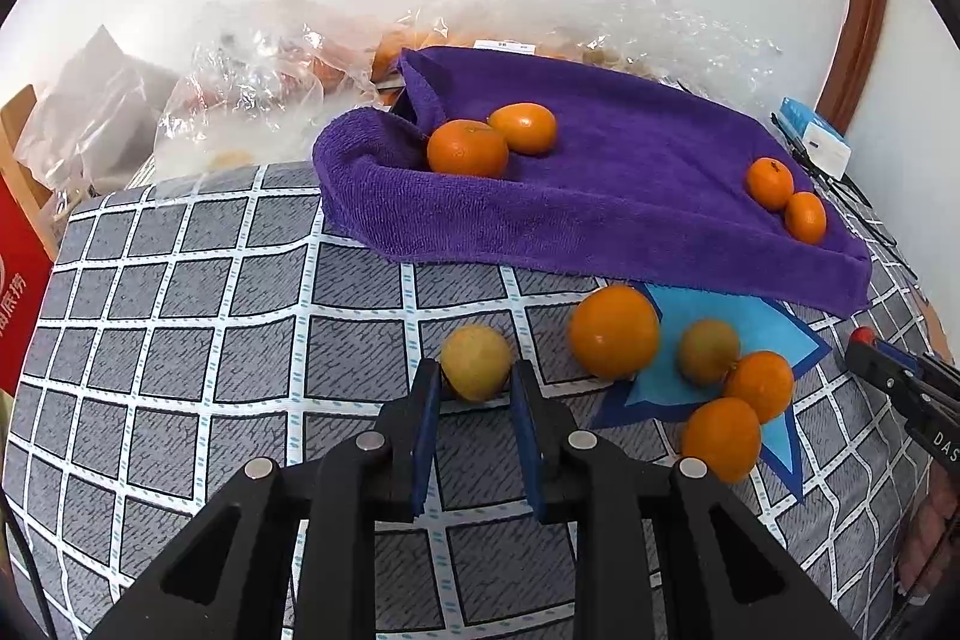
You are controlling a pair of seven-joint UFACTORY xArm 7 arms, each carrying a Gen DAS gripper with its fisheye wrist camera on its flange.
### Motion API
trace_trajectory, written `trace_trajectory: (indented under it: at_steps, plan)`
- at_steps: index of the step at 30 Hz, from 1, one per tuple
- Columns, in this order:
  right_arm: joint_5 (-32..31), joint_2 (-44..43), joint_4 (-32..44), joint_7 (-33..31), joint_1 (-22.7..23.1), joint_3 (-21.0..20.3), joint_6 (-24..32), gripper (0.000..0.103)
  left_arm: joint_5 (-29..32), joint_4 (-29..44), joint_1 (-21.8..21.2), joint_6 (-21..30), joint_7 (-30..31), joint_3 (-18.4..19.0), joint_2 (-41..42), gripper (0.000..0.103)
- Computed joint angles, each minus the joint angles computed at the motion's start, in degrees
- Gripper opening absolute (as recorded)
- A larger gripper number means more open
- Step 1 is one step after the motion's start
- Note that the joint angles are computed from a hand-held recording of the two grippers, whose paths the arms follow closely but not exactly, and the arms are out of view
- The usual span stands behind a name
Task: Organize fruits
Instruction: 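Grasp the red apple with the right gripper while the left gripper grasps the yellow-green fruit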
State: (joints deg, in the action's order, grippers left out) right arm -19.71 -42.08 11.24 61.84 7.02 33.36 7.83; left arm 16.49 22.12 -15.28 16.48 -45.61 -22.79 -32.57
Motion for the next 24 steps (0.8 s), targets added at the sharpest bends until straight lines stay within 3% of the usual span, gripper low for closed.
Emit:
trace_trajectory:
  at_steps: [15,18,24]
  plan:
    - [-1.0,-0.4,0.6,1.1,-0.1,0.8,1.7,0.023,-3.4,-1.7,-0.3,-3.3,-0.5,2.6,-1.0,0.023]
    - [-1.4,-0.8,0.7,1.6,-0.2,1.2,2.3,0.023,-3.4,-2.2,0.9,-4.4,-1.3,1.5,-1.6,0.023]
    - [-2.0,-0.7,0.8,2.1,-0.1,1.0,2.6,0.023,-4.8,-4.8,1.0,-10.1,-1.5,2.4,-3.9,0.023]
